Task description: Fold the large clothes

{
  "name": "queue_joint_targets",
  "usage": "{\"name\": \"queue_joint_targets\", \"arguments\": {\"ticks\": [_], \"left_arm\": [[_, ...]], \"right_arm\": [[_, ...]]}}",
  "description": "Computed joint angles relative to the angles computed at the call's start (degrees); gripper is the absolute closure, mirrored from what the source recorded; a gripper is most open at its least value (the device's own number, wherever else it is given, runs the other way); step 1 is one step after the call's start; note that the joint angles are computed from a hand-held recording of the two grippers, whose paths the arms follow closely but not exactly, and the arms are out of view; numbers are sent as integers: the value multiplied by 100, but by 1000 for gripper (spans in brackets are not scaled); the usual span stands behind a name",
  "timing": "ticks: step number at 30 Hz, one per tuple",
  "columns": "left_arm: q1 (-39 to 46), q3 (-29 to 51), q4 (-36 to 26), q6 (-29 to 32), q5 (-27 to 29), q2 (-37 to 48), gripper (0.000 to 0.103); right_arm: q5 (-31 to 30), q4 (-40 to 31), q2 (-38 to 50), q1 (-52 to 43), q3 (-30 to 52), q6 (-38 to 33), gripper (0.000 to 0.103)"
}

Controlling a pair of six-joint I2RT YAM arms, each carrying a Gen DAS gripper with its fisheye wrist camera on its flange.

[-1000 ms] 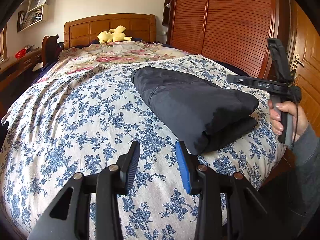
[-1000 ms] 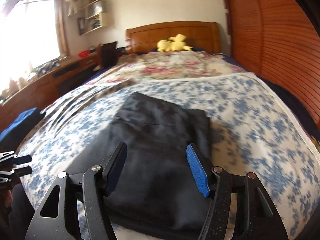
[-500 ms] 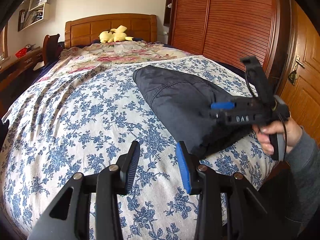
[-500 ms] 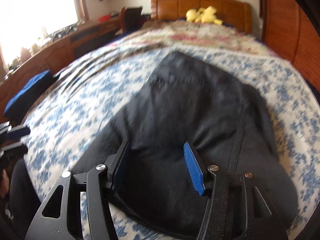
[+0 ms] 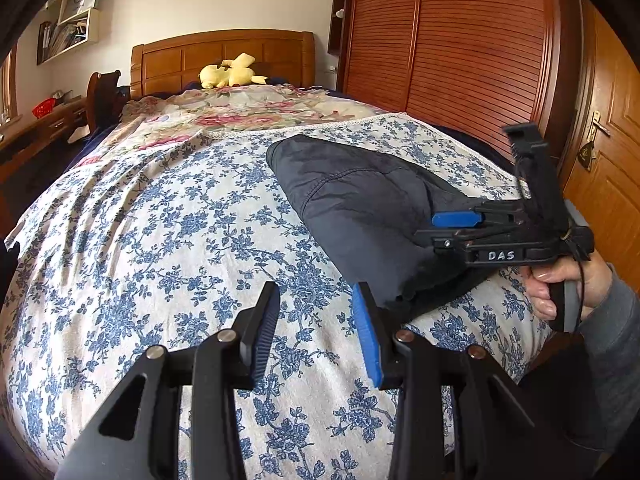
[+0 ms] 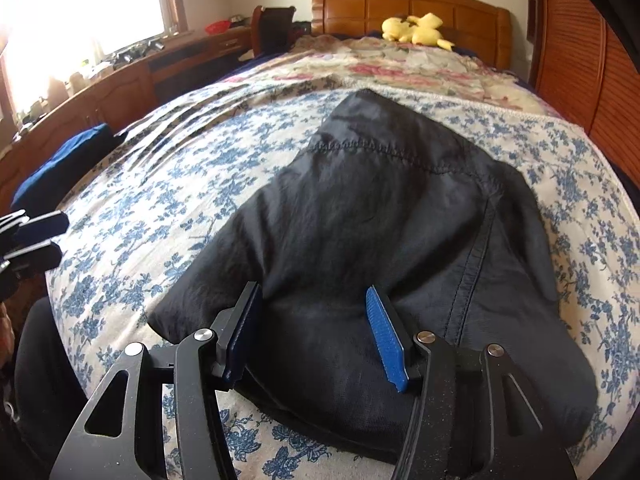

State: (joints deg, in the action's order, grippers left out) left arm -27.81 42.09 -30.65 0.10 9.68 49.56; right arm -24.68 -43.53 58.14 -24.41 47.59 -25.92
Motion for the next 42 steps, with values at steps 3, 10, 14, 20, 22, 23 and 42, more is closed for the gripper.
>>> {"name": "queue_joint_targets", "arguments": {"ticks": [3,10,14,20,22,23,42], "left_arm": [[-21,-22,19,-14,-6,13,67],[54,-91,78,-29,57,34,67],[52,-113,102,-41,48,47,67],[45,-48,204,24,97,210,67],[93,56,298,121,211,424,67],[120,120,345,165,271,548,67],[73,2942,1051,779,532,4348,62]], "right_arm": [[-264,-154,-262,-112,24,-63,48],[-81,-223,-368,161,-86,-84,47],[-46,-150,-223,191,-160,-80,47],[-154,-335,-400,-133,-145,-303,47],[-279,-461,-509,-538,-131,-530,48],[-384,-519,-544,-773,-123,-655,48],[-1079,-615,461,-4020,-122,-1856,48]]}}
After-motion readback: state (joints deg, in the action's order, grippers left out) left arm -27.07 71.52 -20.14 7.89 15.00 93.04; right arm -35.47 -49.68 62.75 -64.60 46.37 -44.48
